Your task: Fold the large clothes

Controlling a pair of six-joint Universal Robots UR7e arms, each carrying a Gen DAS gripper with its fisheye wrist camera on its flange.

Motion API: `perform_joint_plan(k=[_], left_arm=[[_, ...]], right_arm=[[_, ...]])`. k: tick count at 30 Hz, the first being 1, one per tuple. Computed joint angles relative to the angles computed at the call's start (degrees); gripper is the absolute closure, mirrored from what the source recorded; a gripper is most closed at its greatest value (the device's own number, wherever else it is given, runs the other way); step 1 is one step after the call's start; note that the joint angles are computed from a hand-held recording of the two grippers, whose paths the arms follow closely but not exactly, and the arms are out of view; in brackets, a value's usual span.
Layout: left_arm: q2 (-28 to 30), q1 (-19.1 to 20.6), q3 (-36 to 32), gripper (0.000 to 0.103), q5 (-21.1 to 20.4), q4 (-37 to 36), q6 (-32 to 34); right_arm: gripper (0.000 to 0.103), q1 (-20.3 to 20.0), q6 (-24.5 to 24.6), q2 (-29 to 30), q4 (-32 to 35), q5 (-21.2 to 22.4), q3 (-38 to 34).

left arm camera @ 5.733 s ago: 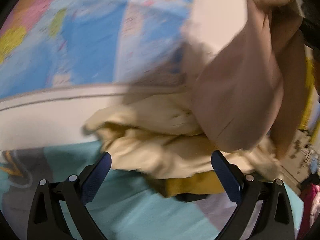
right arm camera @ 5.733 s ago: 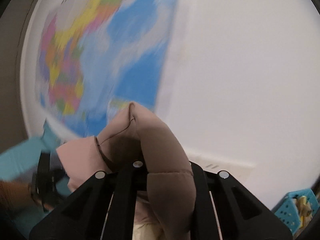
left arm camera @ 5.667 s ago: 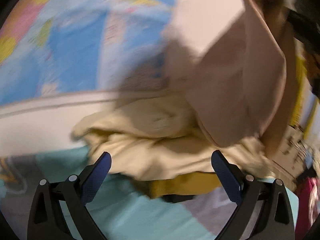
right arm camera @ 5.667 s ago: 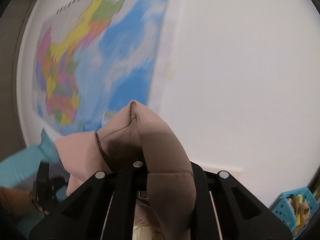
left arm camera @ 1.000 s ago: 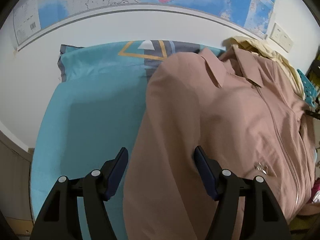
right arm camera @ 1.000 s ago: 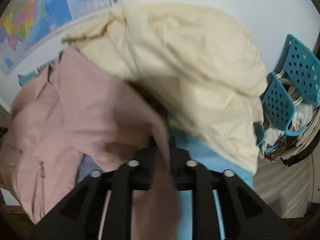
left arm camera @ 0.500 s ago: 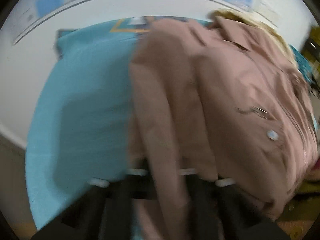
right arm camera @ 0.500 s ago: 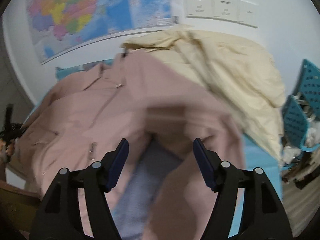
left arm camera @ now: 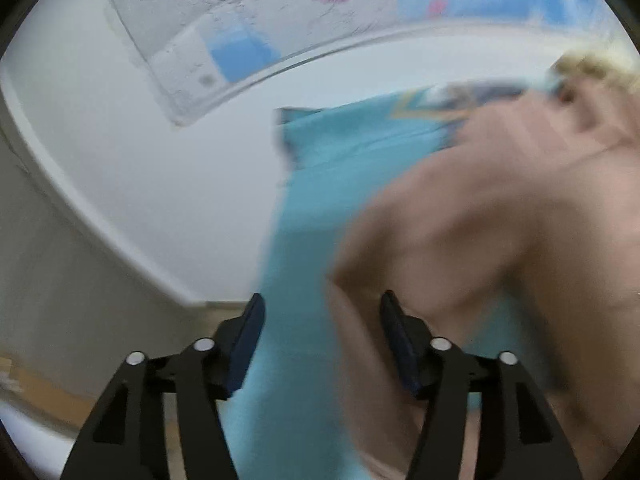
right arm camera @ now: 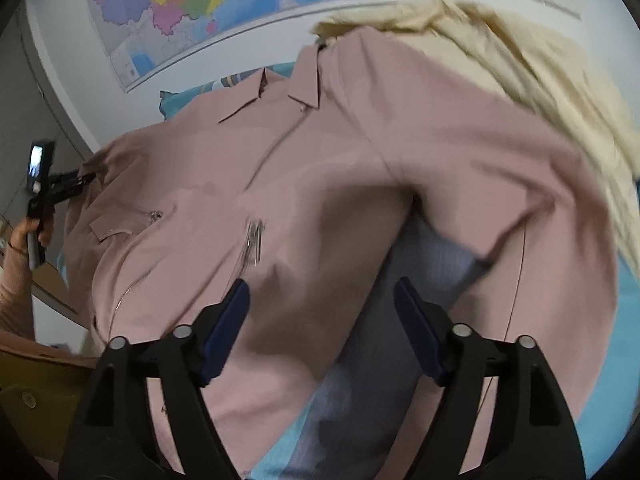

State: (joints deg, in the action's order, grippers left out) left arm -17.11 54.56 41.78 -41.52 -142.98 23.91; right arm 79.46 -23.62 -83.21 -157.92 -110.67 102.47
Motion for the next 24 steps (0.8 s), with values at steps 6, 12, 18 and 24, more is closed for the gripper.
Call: perform_joint_plan(k=[6, 12, 18, 24], left_arm=[[-12.1, 0.6, 20.4, 0.024, -14.1, -2.8, -3.4], [-12.0, 0.8, 25.2, 0.078, -7.0, -3.1, -6.2], [-6.8, -0.4, 15.5, 0.097, 15.1, -11.2, -2.7], [-11.5, -0.8, 21.4, 0.061, 9.2, -13.9, -3.8]], right_arm=[[0.025, -2.6, 3.0, -2.8, -0.5, 4.9, 3.6], [0.025, -3.2, 2.8, -2.8, -0.5, 7.0, 4.2], [0.026, -3.4, 2.5, -4.1, -2.2, 8.5, 5.7], [0.026, -4.7, 3.4, -5.9, -1.9, 10.8, 7.6]])
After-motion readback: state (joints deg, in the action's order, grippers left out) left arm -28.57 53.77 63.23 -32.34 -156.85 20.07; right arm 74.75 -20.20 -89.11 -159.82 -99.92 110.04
